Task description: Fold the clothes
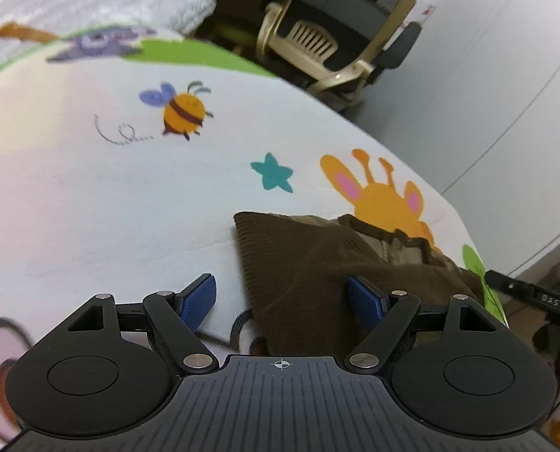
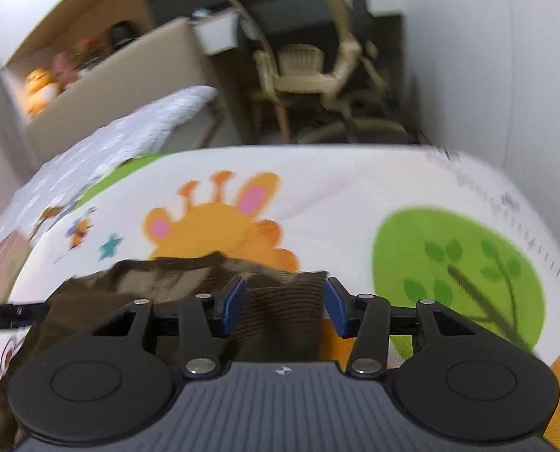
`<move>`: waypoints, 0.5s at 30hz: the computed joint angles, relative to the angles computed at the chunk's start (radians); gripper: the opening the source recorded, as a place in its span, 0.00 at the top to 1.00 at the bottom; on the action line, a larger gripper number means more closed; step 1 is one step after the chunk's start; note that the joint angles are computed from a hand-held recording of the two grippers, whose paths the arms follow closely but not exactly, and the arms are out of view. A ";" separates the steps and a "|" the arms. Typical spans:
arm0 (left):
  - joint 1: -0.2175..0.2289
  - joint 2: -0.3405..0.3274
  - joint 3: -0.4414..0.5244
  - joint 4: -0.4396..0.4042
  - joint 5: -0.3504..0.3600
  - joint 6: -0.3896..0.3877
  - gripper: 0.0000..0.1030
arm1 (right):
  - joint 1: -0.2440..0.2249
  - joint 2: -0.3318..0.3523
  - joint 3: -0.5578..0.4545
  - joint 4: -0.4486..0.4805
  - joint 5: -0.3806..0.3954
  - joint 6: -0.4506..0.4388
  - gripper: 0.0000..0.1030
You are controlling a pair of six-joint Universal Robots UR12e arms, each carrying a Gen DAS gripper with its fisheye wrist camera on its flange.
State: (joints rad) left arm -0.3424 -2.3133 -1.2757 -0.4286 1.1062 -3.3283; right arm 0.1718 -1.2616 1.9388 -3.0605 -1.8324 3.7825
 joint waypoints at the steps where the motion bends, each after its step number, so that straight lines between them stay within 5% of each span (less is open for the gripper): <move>1: -0.004 -0.008 0.014 -0.005 0.007 -0.006 0.21 | -0.007 0.009 -0.004 0.006 0.011 0.016 0.55; 4: -0.016 -0.028 0.052 -0.027 0.029 -0.003 0.24 | -0.016 0.036 -0.019 0.010 0.044 0.021 0.53; 5: -0.022 -0.032 0.060 -0.028 0.046 0.006 0.36 | -0.012 0.043 -0.026 0.008 0.036 -0.007 0.58; 6: -0.029 -0.034 0.065 -0.032 0.074 0.027 0.74 | -0.009 0.042 -0.025 -0.003 0.037 -0.020 0.77; 7: -0.035 -0.033 0.066 -0.038 0.100 0.041 0.88 | -0.007 0.035 -0.017 -0.021 0.046 -0.019 0.86; 15: 0.000 0.108 -0.153 0.226 0.005 0.089 0.91 | 0.083 -0.100 0.092 -0.166 -0.061 -0.115 1.00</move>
State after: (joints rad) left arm -0.3428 -2.2057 -1.4289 -0.2030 1.1110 -3.2388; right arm 0.2551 -1.3612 2.0312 -3.2269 -1.8938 3.6675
